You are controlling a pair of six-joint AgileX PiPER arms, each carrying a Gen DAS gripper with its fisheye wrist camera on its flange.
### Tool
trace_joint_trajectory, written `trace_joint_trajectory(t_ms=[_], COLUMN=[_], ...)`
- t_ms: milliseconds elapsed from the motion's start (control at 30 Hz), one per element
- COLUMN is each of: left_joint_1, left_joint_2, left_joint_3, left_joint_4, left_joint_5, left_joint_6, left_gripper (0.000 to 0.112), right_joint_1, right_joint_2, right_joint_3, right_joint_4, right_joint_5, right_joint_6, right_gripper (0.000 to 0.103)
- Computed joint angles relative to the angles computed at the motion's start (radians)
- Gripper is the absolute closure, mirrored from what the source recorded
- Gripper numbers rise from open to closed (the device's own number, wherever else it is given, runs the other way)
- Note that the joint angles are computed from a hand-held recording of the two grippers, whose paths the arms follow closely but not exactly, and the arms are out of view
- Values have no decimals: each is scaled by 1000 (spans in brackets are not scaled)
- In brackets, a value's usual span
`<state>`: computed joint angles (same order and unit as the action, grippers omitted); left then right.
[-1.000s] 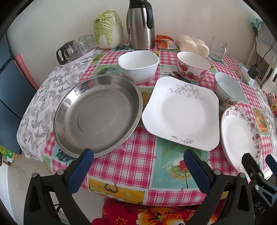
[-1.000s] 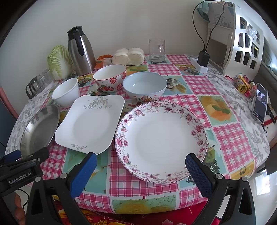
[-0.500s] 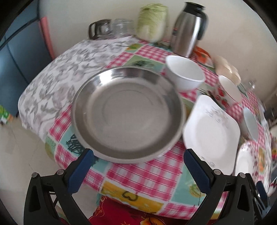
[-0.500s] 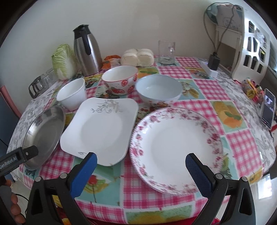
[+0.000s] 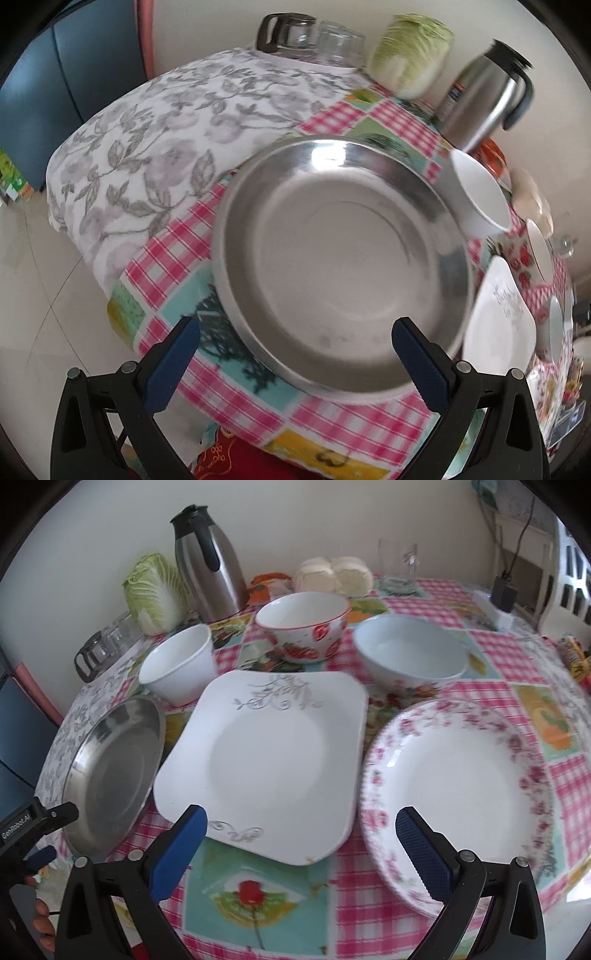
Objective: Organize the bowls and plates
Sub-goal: 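Move the left tool to the steel tray rim and close on it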
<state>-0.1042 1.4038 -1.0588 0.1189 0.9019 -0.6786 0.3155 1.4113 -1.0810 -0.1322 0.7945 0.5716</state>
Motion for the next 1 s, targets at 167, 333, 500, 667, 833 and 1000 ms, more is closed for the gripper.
trace_joint_trajectory(t_ms=[167,333,500,667,833,1000], left_joint_1=[50,105,160,173,194,208], left_joint_2=[-4,6,29,83,129,150], left_joint_3=[30,46,32,18,5,1], left_joint_4=[31,-44,-161,-144,-140,-162], left_joint_5=[-82,-175,-198,-222,-211,-222], left_joint_6=[-13,71,180,167,163,180], left_gripper=[9,9,9,9,9,10], right_joint_1=[32,74,115,143,144,161], right_joint_2=[51,121,204,282,339,388], right_joint_3=[-40,-91,-156,-226,-277,-334], right_joint_4=[26,81,97,79,78,36], right_joint_5=[-43,-110,-123,-121,-145,-165], right_joint_6=[-19,-88,-153,-165,-169,-166], right_gripper=[0,0,0,0,0,16])
